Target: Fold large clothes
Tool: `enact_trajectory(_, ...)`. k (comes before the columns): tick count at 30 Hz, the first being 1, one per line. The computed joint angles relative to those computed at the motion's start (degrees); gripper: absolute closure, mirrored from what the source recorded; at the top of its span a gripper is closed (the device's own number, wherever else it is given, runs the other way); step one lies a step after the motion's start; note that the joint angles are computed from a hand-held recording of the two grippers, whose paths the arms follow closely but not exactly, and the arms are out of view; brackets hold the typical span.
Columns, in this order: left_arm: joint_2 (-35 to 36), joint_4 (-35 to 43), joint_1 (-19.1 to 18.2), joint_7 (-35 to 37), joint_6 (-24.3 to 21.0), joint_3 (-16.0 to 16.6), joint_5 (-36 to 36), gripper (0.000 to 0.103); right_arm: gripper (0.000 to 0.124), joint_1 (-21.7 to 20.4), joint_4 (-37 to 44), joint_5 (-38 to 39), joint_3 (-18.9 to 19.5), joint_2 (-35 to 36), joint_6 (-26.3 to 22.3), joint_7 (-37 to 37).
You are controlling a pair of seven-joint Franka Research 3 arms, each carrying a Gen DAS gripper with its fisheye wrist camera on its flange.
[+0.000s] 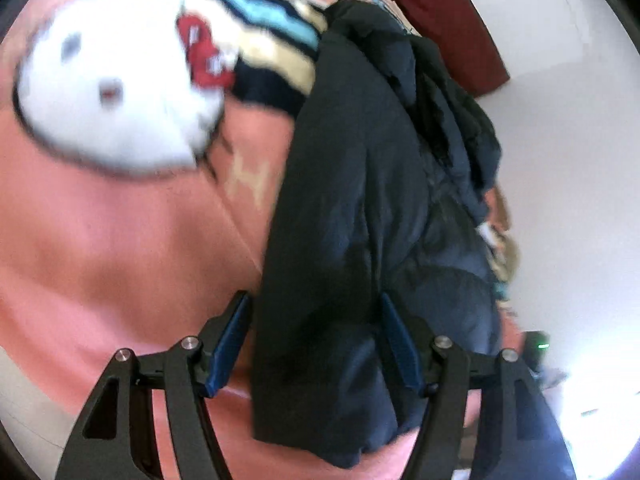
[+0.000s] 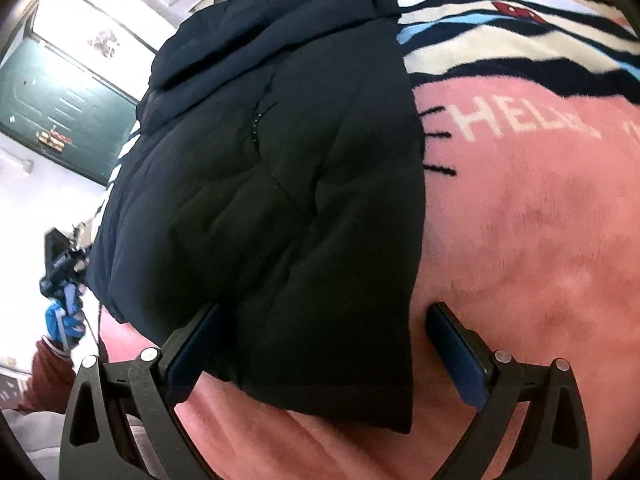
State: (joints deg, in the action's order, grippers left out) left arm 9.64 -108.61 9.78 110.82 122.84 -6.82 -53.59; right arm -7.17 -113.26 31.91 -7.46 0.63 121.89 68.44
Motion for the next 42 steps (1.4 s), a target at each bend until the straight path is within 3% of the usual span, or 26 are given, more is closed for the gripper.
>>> enact_trajectory(2, -1.06, -2.23, 0.32, 2.75, -1.28, -0.55, -4.44, 0.039, 0.024, -0.15, -0.31, 1.09, -0.09, 0.15, 0.23, -0.32)
enact_trajectory(6, -3.45, -5.52, -0.87, 5.49, 1.25, -0.24, -9.82, 0.038, 0.029, -0.16, -1.4, 2.21, -0.05, -0.68, 0.84, -1.26)
enact_trajectory(8, -4.3, -6.3, -1.58, 5.75, 2.65, 0.11, -10.53, 0.04, 0.045, -0.14, -1.66, 2.89, -0.11, -0.95, 1.08, -1.51)
enact_trajectory(11, -5.44, -6.93, -2.7, 5.69, 4.33, 0.5, -9.64, 0.041, 0.052, -0.27, -1.2, 4.61, -0.28, -0.67, 0.1, -1.88)
enact_trajectory(12, -5.83, -7.08, -3.16, 5.38, 5.08, 0.51, -8.97, 0.043, 0.053, -0.23, -1.35, 4.55, -0.22, -0.73, 0.24, -1.99)
enact_trajectory(14, -6.06, -7.1, -3.68, 5.2, 5.71, 0.75, -8.8, 0.061, 0.061, -0.18, -1.69, 5.21, -0.18, -0.81, 0.7, -2.17)
enact_trajectory(15, -6.42, -7.17, -3.99, 5.24, 6.18, 0.72, -8.76, 0.065, 0.065, -0.34, -1.91, 6.01, -0.35, -0.89, 0.82, -2.6)
enact_trajectory(17, -6.64, -6.76, -4.56, 5.72, 7.03, 0.71, -8.63, 0.078, 0.08, -0.64, -2.23, 8.25, -0.61, -0.91, 0.59, -4.05)
enact_trajectory(20, -7.46, -6.24, -5.0, 5.35, 7.41, 0.99, -9.82, 0.082, 0.097, -0.45, -2.95, 9.21, -0.43, -1.96, 1.29, -6.15)
enact_trajectory(26, -7.1, -1.63, -5.3, 4.74, 6.79, 1.4, -11.46, 0.084, 0.107, -0.75, -2.35, 18.23, -1.63, -3.21, 1.66, -12.15)
enact_trajectory(34, 0.42, 13.58, -4.24, 3.53, 6.85, -0.82, -17.65, 0.084, 0.11, -1.94, 7.57, 31.89, -1.5, 1.5, 3.27, -15.31)
enact_trajectory(39, 10.63, 28.8, -2.06, -0.41, 6.53, -4.68, -21.38, 0.084, 0.111, -4.65, 18.88, 40.38, 0.13, 9.33, 3.3, -12.92)
enact_trajectory(42, 18.75, 40.84, -2.34, -4.68, 7.79, -6.83, -19.38, 0.084, 0.111, -7.11, 27.4, 45.41, 2.47, 16.07, 4.13, -8.16)
